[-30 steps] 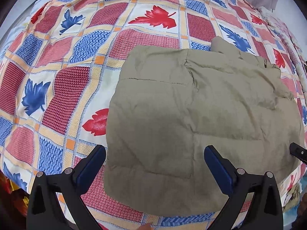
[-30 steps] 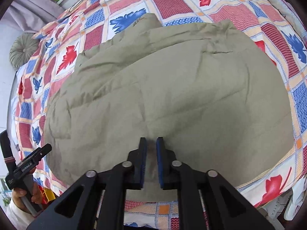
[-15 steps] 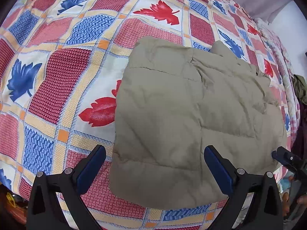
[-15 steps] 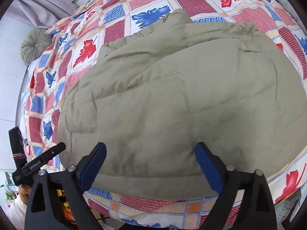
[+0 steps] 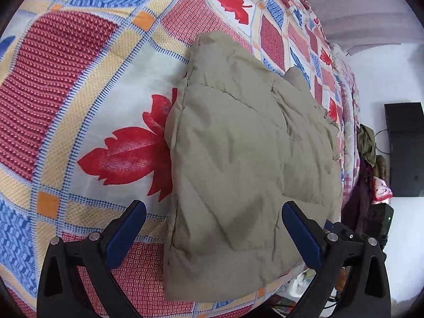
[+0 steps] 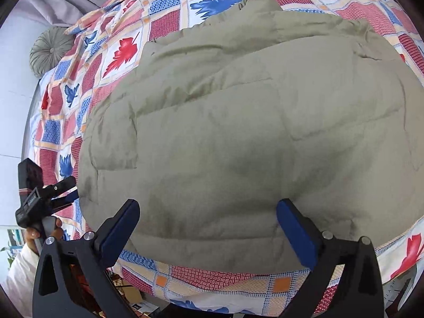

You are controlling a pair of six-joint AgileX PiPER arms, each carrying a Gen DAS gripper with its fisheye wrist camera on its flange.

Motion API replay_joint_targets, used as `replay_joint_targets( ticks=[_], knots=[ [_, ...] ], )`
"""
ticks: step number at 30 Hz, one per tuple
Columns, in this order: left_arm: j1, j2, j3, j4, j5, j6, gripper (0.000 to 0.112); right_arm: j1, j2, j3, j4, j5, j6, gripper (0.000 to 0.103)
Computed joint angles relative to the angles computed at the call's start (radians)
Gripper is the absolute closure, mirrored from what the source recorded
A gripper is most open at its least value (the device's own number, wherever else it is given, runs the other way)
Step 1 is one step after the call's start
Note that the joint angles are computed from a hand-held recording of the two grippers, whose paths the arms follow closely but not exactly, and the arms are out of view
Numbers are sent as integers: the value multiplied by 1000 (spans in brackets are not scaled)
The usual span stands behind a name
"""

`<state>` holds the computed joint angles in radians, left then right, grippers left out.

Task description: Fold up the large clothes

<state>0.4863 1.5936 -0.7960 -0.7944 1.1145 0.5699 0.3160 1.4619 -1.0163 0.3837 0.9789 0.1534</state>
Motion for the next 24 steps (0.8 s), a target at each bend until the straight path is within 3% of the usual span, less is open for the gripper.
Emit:
replay_joint_targets(
  ticks=[9, 18, 20, 22, 24],
  knots=[
    [-125, 229, -73, -183, 14, 107, 10, -4, 8, 6, -4, 7, -4, 0],
    [-208, 292, -144, -206, 13, 69, 10, -3, 8, 6, -4, 16, 4, 0],
    [-222, 286, -154, -187, 8, 50, 27, -15, 6, 0, 24, 34, -12, 0],
    [-221, 280, -156, -182, 24, 67, 64, -35, -2, -6, 63, 51, -37, 0],
    [-222, 259, -149, -213, 42, 91, 77, -54, -19, -6, 85, 55, -46, 0]
  ],
)
